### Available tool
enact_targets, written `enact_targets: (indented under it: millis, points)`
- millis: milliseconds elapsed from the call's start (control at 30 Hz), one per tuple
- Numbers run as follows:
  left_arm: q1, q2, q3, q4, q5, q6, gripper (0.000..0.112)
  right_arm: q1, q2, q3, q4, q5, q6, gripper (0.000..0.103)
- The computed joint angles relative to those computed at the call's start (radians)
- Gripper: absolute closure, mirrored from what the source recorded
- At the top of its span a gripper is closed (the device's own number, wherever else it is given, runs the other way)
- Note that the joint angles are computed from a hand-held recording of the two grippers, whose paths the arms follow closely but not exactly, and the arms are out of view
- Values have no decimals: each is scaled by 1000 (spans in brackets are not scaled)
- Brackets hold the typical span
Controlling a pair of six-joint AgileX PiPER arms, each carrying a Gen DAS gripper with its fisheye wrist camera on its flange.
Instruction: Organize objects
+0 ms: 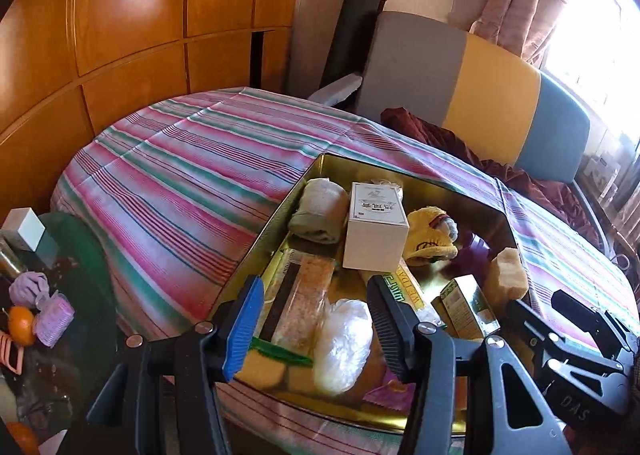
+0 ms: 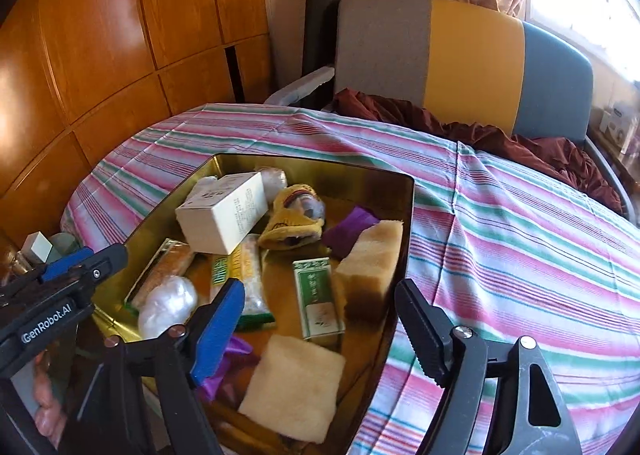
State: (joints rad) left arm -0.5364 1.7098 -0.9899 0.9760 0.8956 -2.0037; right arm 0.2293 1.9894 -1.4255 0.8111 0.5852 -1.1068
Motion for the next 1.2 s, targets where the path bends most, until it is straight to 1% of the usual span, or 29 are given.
enact_targets:
  millis: [100, 200, 267, 300, 400, 500, 600, 667, 733, 833, 967, 1067, 1200]
  points:
    - [-11, -8, -1, -10, 19, 10, 58, 10, -14, 20, -19, -6, 20, 22]
    - [-27, -17, 1, -11, 49, 8, 58, 22, -25, 27, -71, -6, 84, 18]
    - [-36, -23, -3, -17, 79, 15, 58, 24, -36, 36, -78, -6, 102, 16]
    - [-42, -25, -5, -19, 94, 16, 58, 25, -43, 42, -80, -6, 108, 13]
    - [-53, -23, -16, -28, 137, 21, 58, 38, -67, 60, -118, -26, 159, 11]
    - [-61, -14, -33, -47, 174, 46, 58, 49, -91, 74, -166, -43, 217, 7]
    - [-69, -9, -51, -79, 194, 93, 58, 54, -108, 82, -199, -54, 265, 5]
    - [-76, -6, -63, -94, 209, 118, 58, 60, -118, 83, -253, -59, 331, 3]
    - [-83, -10, -68, -102, 210, 134, 58, 66, -128, 89, -288, -68, 375, 3]
    - [-86, -20, -68, -114, 199, 147, 58, 85, -137, 98, -390, -90, 477, 1]
    - [-91, -20, -70, -122, 210, 147, 58, 106, -146, 110, -523, -120, 611, 1]
    - [-87, -23, -69, -127, 210, 144, 58, 104, -153, 116, -524, -125, 624, 0]
    - [-75, -27, -62, -143, 190, 150, 58, 107, -161, 123, -537, -135, 648, 0]
